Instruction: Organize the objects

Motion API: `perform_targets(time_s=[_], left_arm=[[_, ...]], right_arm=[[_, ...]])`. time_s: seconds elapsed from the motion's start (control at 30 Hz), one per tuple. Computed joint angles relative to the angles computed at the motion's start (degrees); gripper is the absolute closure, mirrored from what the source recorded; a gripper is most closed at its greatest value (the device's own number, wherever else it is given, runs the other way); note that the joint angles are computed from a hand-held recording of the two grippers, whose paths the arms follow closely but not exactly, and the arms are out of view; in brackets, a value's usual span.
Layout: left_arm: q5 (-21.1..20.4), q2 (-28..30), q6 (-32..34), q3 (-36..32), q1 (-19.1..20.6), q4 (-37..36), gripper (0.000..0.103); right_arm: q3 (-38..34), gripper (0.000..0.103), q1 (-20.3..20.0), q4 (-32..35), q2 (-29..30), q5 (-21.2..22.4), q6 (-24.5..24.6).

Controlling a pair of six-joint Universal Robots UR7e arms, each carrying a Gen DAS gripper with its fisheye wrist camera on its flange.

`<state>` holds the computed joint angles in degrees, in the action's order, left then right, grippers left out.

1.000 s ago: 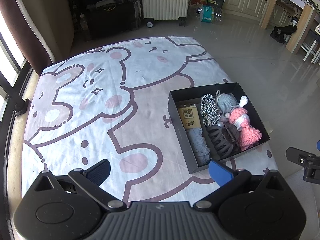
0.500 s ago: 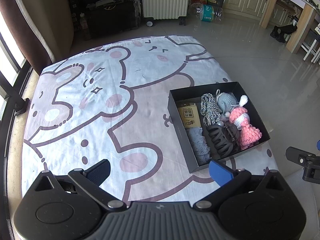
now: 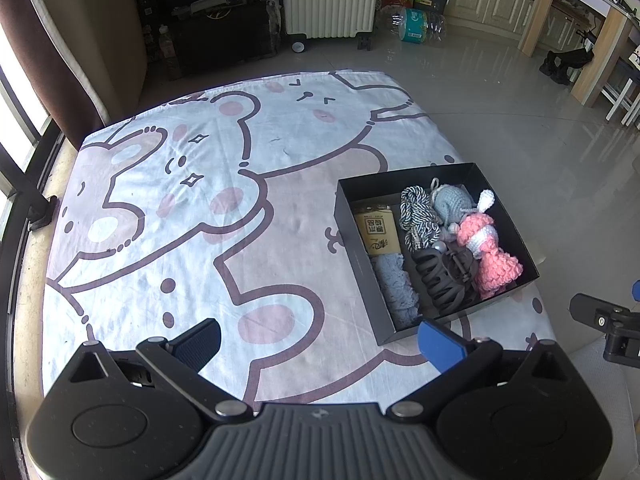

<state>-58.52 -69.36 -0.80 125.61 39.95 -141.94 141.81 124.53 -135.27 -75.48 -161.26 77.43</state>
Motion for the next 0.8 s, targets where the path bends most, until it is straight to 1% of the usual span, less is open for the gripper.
perform_targets(time_s=[0.8], left_arm=[[-0.3, 0.1, -0.2, 0.0, 0.0, 0.2, 0.000]], right_arm=[[0.0, 0.000, 0.1, 0.7, -0.1, 0.1, 0.7]])
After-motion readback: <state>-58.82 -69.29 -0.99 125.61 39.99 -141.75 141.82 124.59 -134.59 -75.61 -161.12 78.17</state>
